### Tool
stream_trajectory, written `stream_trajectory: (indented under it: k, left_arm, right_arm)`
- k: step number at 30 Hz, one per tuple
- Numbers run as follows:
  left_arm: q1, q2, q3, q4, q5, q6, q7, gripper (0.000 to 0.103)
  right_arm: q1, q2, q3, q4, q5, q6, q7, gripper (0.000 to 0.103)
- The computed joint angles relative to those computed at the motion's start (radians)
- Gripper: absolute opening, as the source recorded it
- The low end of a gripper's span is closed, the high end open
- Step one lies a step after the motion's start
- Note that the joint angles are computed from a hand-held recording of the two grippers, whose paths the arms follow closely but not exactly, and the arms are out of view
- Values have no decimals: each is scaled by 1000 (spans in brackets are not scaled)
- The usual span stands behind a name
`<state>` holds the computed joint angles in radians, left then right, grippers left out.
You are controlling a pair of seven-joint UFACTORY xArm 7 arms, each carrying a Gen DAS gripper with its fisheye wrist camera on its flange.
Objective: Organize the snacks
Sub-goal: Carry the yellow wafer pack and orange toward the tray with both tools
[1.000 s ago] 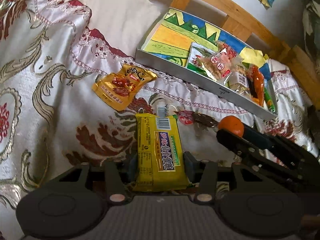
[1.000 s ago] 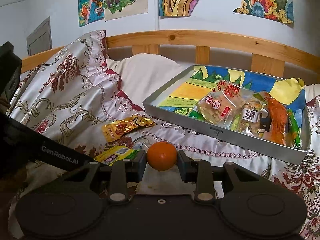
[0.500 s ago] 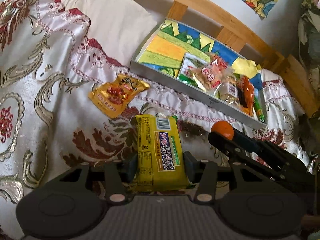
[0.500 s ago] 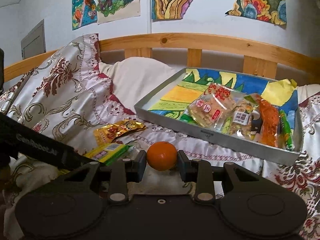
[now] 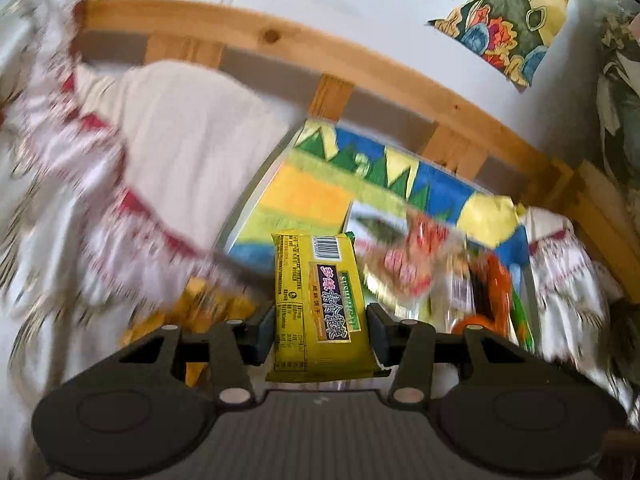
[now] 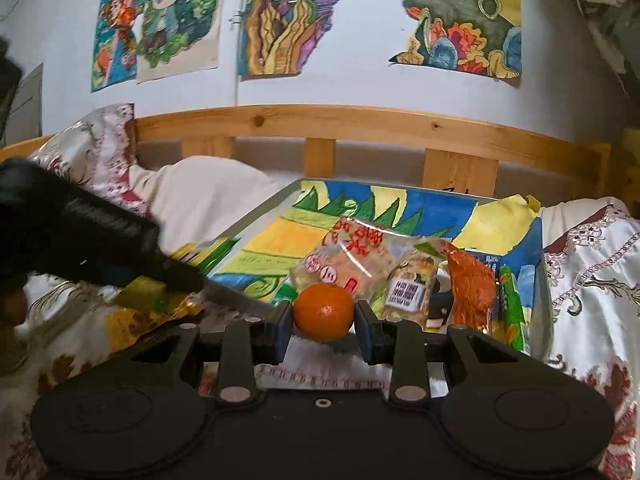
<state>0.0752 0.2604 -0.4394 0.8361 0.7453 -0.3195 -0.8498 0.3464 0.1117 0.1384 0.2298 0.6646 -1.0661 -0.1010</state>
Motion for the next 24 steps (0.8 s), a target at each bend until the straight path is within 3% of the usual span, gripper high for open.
stream_trajectory:
  k: [7,11,17,24]
  left_arm:
    - [-395,103,276,149,-377,34,272,52]
    - [-548,161,386,214,-507,54,369,52]
    - [-600,221,403,250,-608,59,451,52]
    - [-620,241,396,248,-703,62,542,52]
  right_arm:
    - [-66,92,-58,71,-104,-13,4,36]
    - [-107,125,-79,100,-173,-12,38,36]
    - [-142,135,-89,111,-240,21,81,36]
    - [-143,137,-91,117,-241,43,84,37]
